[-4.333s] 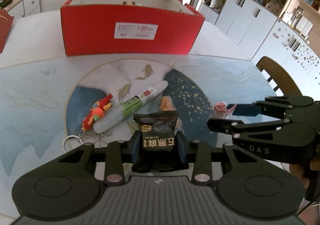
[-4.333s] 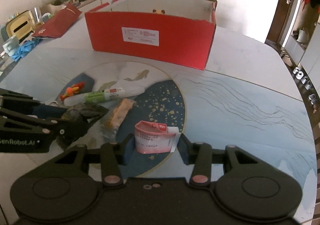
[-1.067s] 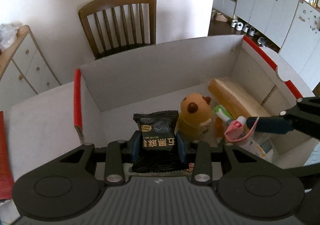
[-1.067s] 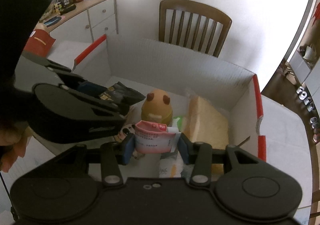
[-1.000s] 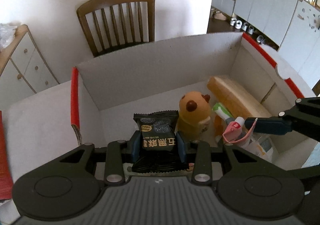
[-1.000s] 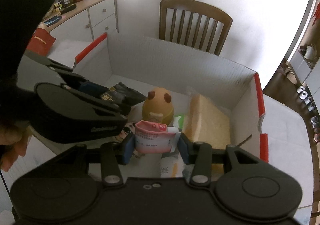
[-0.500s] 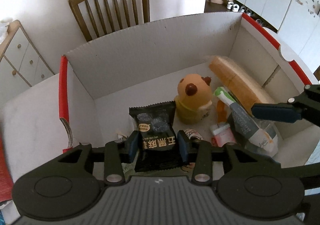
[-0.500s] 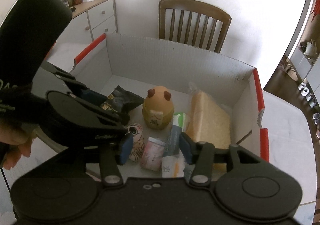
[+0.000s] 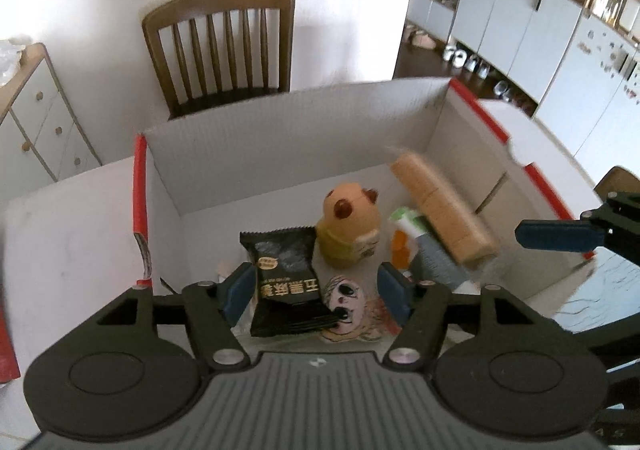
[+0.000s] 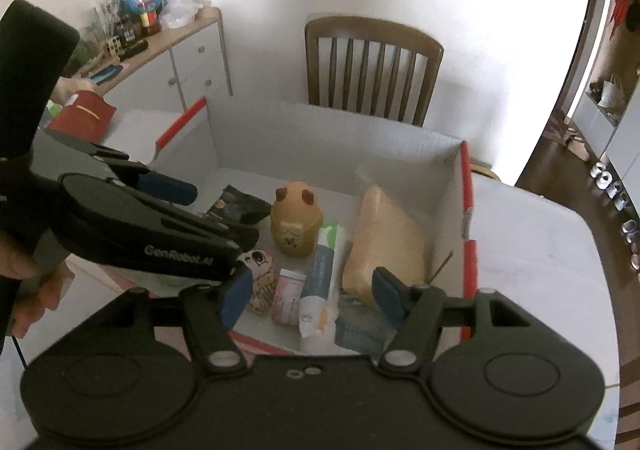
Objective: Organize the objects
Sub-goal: 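Open both tools to drop the snack bag and pink package into the box, then withdraw both tools from the box back toward the remaining items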
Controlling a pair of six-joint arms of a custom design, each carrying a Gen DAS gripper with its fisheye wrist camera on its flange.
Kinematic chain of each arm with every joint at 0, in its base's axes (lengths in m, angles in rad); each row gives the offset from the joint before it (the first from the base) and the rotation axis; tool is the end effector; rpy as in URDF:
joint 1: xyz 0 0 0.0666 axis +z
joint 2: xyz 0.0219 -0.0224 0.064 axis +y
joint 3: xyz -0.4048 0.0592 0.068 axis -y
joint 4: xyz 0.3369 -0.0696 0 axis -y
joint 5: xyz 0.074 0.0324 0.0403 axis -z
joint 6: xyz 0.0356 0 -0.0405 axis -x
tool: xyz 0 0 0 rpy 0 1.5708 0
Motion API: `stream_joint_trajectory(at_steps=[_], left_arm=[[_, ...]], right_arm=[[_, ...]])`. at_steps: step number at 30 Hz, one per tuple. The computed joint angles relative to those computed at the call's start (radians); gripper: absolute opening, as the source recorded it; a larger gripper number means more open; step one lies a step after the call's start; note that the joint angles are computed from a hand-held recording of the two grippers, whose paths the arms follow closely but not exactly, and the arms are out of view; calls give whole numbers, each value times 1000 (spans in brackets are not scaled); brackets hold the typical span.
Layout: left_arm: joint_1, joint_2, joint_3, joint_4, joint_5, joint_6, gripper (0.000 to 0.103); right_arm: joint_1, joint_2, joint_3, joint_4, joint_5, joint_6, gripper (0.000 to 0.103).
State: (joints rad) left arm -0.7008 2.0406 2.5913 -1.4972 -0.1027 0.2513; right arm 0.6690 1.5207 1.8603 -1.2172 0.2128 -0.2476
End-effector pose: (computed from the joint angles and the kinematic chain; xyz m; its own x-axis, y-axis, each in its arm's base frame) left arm 0.4734 -0.3952 0.5482 -0.7488 0.3081 -0.5868 0.4227 0.9039 -0.0648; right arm 0.3631 0.2770 0.5667 -0.7076 -0.2541 -0.6593 -0.3372 0.9414 -0.0009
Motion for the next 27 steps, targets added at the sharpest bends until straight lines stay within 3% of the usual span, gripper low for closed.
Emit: stream_joint_trajectory(at_steps=[18, 23, 27], left_arm=[[-64, -157, -111, 89, -56, 29, 66], [-88, -229, -208, 149, -74, 47, 75], [-110, -294, -301, 210, -88, 80, 75]], right_arm=[[56, -129, -18, -16, 42, 5, 78], [81, -175, -51, -15, 76, -9, 80], [100, -216, -83, -20, 97, -31, 83]])
